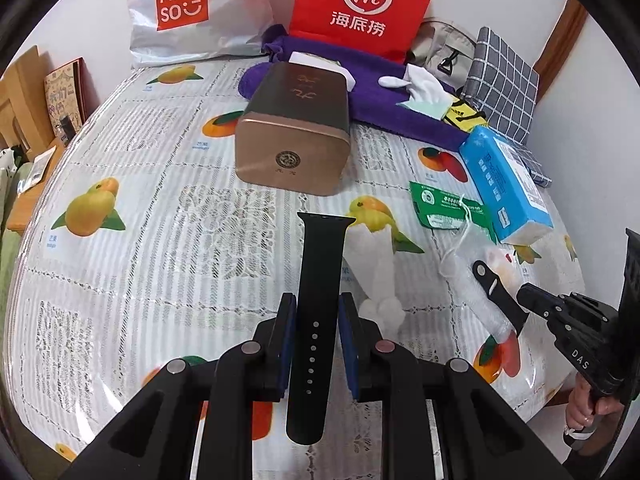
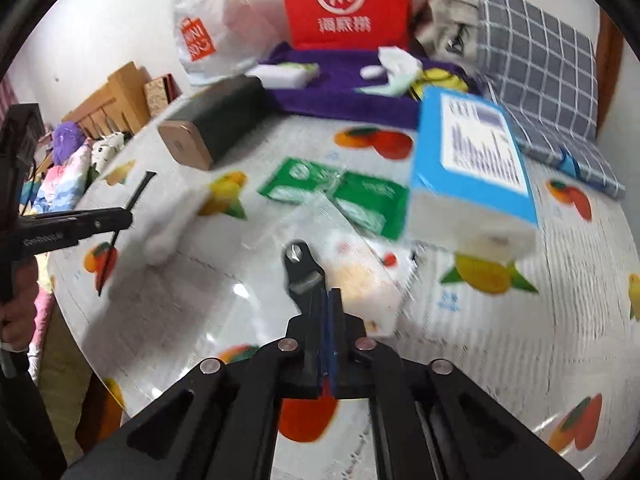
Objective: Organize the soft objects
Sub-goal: 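Carry both black strap pieces toward the purple towel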
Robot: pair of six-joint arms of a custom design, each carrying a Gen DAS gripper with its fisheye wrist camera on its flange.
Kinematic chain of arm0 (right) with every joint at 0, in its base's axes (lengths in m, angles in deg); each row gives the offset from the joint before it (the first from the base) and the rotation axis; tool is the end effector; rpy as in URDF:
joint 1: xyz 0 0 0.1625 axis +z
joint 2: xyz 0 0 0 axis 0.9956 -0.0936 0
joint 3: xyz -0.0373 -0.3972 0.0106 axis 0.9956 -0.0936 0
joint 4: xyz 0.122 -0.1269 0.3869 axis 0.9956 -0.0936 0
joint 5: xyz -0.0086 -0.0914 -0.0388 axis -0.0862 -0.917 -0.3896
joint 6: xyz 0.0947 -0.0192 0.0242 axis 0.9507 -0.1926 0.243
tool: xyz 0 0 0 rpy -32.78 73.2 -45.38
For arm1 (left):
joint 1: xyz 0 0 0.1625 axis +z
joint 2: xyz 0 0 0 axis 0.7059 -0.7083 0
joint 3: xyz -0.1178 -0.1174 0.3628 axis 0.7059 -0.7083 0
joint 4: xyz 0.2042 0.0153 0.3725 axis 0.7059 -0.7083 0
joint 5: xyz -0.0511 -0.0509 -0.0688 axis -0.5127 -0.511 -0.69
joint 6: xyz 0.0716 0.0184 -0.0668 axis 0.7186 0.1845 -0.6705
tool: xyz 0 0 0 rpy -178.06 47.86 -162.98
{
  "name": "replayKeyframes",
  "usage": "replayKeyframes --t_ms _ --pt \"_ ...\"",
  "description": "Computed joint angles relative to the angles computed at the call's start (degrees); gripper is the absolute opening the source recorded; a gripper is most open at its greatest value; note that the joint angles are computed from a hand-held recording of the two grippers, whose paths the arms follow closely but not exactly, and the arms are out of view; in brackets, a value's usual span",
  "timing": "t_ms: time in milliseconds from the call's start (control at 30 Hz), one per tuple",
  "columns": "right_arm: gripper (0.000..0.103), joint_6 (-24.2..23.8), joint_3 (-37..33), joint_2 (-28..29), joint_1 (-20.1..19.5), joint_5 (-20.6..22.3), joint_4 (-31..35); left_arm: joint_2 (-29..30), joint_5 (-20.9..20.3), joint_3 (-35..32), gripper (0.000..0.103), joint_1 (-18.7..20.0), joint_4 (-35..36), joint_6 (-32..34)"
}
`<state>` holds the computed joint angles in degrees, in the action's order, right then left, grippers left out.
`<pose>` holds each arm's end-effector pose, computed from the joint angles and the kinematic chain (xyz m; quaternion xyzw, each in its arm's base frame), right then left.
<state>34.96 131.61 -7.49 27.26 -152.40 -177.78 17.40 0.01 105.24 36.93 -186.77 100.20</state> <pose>0.3432 -0.6923 -0.0945 0.0484 -0.8889 0.3174 0.3267 0.0568 -0.8066 0.3374 0.2834 0.9239 -0.1357 0.2185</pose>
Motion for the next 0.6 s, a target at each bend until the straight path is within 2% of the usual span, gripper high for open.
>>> replayKeyframes --t_ms 67,133,167,200,400,467,500,600 --pt "0.006 -1.11 0.67 -0.23 -0.11 0.76 -1.38 -0.23 0.37 0.58 0.02 -0.17 -0.24 0.05" --pt "0.019 -2.99 0.07 0.07 -0.03 0.82 -1.26 -0.39 0.71 0.96 0.02 -0.34 -0.43 0.15" --pt "0.03 -4.11 -0.69 0.49 0.04 0.52 -0.88 -0.46 0.75 1.09 0.02 -0.4 -0.56 0.2" --pt "0.033 -4.85 -1.27 0.81 0.04 0.53 -0.67 -0.53 0.8 1.19 0.02 -0.45 -0.68 0.2" --pt "0.033 -4.85 -4.34 1.93 -0.68 1.34 8.36 -0.5 0.63 0.83 0.02 -0.52 -0.86 0.37" --pt "0.031 -7.7 -6.12 3.76 -0.42 -0.55 6.64 -0.42 0.46 0.63 0.02 -0.42 -0.79 0.35" --pt "0.026 -9.71 -7.74 5.05 -0.2 -2.03 6.3 -0.32 0.34 0.48 0.02 -0.37 -0.67 0.31" --pt "0.02 -10.56 -9.12 5.75 -0.23 -2.04 6.11 0.02 0.09 0.02 0.02 -0.26 -0.24 0.14"
